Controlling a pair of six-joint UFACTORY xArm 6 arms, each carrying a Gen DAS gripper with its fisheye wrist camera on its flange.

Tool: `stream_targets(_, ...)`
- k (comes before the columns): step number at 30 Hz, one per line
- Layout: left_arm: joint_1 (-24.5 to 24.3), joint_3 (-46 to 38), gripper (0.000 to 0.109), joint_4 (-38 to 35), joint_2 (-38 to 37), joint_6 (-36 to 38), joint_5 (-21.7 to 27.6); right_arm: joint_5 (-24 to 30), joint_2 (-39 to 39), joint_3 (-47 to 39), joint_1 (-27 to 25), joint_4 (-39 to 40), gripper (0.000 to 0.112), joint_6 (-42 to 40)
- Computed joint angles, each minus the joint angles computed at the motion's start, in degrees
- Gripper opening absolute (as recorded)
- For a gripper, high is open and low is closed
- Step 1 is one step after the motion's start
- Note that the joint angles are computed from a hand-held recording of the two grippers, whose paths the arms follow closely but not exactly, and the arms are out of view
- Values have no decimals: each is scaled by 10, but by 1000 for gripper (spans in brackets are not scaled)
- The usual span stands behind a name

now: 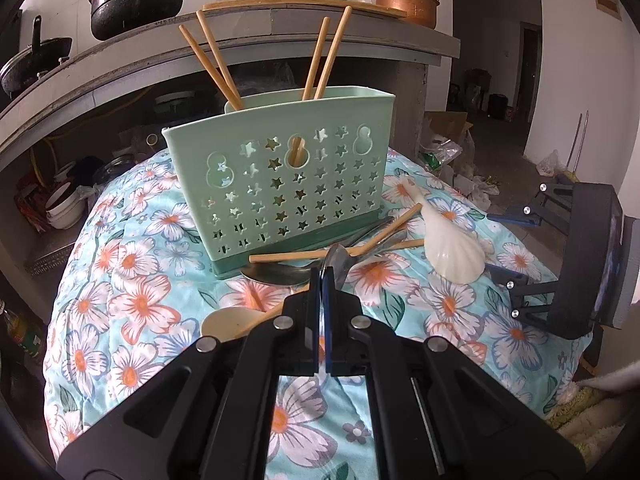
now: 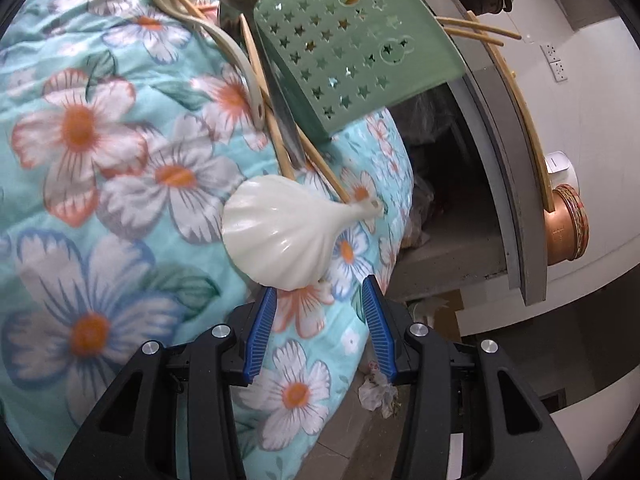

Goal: Organize utensils
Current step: 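Close the right tool on the handle of the white ceramic spoon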

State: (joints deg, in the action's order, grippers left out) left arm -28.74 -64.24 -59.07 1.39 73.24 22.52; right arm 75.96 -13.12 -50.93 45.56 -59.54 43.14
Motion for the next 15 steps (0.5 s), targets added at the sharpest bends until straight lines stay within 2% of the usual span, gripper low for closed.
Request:
stream_targets(6,6,-7,1,-8,7,-2,5,-27,20,-11,9,-27,44,-11)
stream_targets(11,9,-7,1,-14,8,-1,8,-28,34,-18,16,-49,44,-7)
stream_targets(15,11,-8,1,-17,10,1,11,-31,42,-27,24,-75,39,-3)
